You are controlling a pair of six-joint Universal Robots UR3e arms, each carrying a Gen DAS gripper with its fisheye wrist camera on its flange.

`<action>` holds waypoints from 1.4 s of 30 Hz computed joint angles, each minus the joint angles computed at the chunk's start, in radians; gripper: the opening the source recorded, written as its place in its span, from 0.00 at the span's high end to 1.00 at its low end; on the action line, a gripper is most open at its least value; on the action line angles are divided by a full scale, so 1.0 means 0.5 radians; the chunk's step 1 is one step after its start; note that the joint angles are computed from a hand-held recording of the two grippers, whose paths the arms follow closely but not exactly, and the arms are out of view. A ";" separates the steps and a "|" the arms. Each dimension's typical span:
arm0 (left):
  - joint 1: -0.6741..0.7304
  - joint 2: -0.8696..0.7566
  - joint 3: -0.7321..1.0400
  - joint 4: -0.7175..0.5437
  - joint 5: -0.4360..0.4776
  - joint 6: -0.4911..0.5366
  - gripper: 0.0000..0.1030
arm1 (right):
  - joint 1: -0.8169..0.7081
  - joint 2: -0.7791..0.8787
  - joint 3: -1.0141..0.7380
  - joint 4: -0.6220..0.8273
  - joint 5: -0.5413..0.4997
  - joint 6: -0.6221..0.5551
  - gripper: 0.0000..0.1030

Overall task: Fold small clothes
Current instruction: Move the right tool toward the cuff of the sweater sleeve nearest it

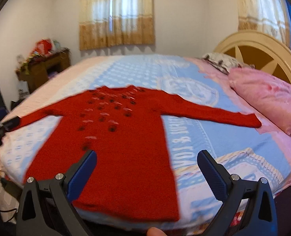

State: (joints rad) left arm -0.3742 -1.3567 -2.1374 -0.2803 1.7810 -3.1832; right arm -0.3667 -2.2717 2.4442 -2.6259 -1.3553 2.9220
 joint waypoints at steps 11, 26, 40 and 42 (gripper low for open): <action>0.288 -0.745 0.603 -0.080 -0.219 0.083 0.00 | -0.619 1.019 -0.332 -0.476 0.178 -0.039 0.01; 0.268 -1.544 1.545 -0.395 -0.210 0.047 0.00 | -0.797 1.792 -1.112 -0.389 -0.026 0.073 0.01; 0.292 -2.010 2.185 -0.632 -0.306 0.085 0.00 | -1.067 2.305 -1.901 0.017 -0.095 0.240 0.18; 0.286 -2.059 2.255 -0.664 -0.305 0.087 0.00 | -1.088 2.364 -1.991 0.077 -0.119 0.237 0.21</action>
